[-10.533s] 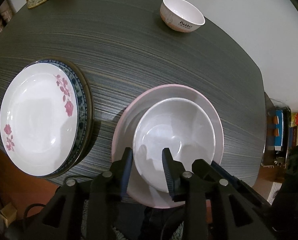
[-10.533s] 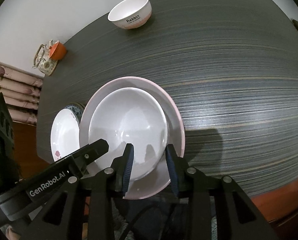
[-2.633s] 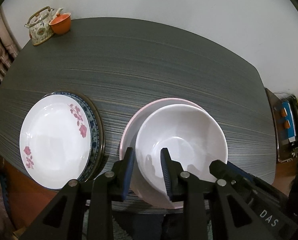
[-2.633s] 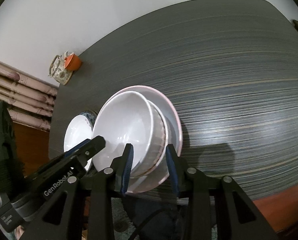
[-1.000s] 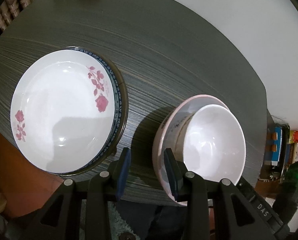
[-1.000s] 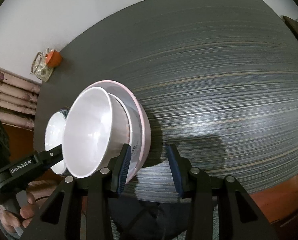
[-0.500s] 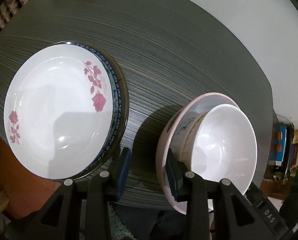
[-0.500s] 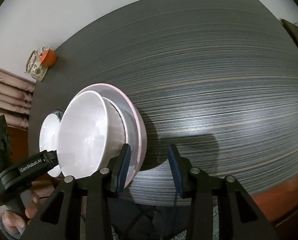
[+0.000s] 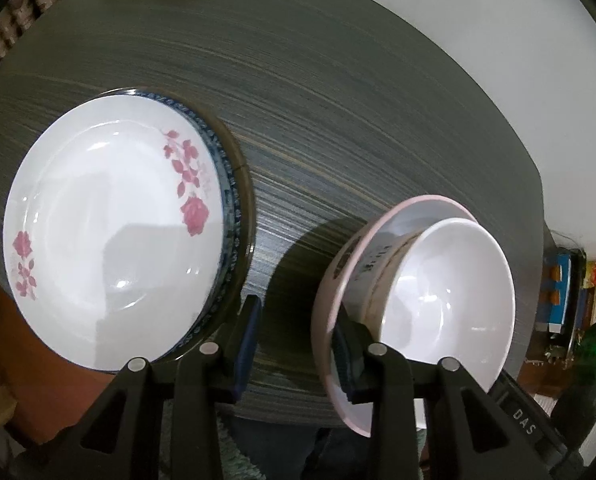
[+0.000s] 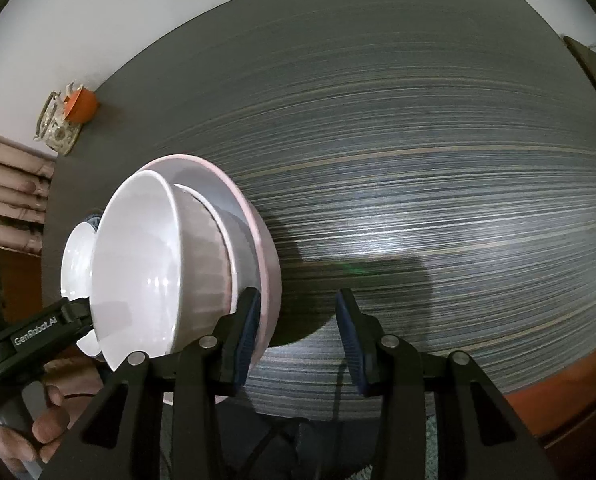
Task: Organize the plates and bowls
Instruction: 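Lift the nested bowls with both tools and carry them over the plate stack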
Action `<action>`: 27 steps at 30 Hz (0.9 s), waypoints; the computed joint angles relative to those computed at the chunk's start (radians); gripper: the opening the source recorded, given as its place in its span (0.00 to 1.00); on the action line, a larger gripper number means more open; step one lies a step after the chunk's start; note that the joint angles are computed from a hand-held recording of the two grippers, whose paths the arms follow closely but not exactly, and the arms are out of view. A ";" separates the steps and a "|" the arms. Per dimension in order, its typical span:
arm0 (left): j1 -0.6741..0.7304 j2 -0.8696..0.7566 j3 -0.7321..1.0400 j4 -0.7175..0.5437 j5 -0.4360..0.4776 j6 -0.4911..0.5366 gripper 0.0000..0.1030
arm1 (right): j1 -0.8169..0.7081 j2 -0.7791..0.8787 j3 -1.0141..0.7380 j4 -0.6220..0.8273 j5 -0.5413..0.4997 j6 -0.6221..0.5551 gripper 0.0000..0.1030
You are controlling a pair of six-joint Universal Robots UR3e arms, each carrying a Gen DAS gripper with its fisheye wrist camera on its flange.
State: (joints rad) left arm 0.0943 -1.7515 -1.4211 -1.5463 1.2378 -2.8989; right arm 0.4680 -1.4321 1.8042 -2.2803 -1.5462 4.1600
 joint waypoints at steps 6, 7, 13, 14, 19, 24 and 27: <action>0.004 0.017 -0.024 0.014 -0.013 0.017 0.23 | -0.015 -0.019 0.039 -0.030 0.007 0.001 0.39; 0.002 0.020 -0.027 0.015 -0.018 0.019 0.21 | -0.022 -0.032 0.056 -0.034 0.010 -0.001 0.40; -0.004 0.032 -0.034 0.012 -0.039 0.040 0.06 | -0.023 -0.045 0.078 -0.059 0.007 -0.012 0.35; -0.003 0.035 -0.039 0.016 -0.040 0.041 0.06 | -0.022 -0.042 0.076 -0.065 0.006 -0.015 0.31; 0.002 0.046 -0.057 0.033 -0.040 0.055 0.06 | -0.012 -0.043 0.080 -0.105 0.013 -0.029 0.13; -0.005 0.060 -0.079 0.061 -0.033 0.056 0.06 | 0.009 -0.038 0.072 -0.109 -0.013 -0.001 0.13; -0.007 0.068 -0.085 0.069 -0.031 0.059 0.06 | 0.017 -0.039 0.078 -0.124 -0.026 0.006 0.13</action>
State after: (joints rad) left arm 0.0869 -1.6839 -1.5057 -1.4771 1.2071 -2.8403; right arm 0.4850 -1.4708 1.8825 -2.4047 -1.5721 4.1659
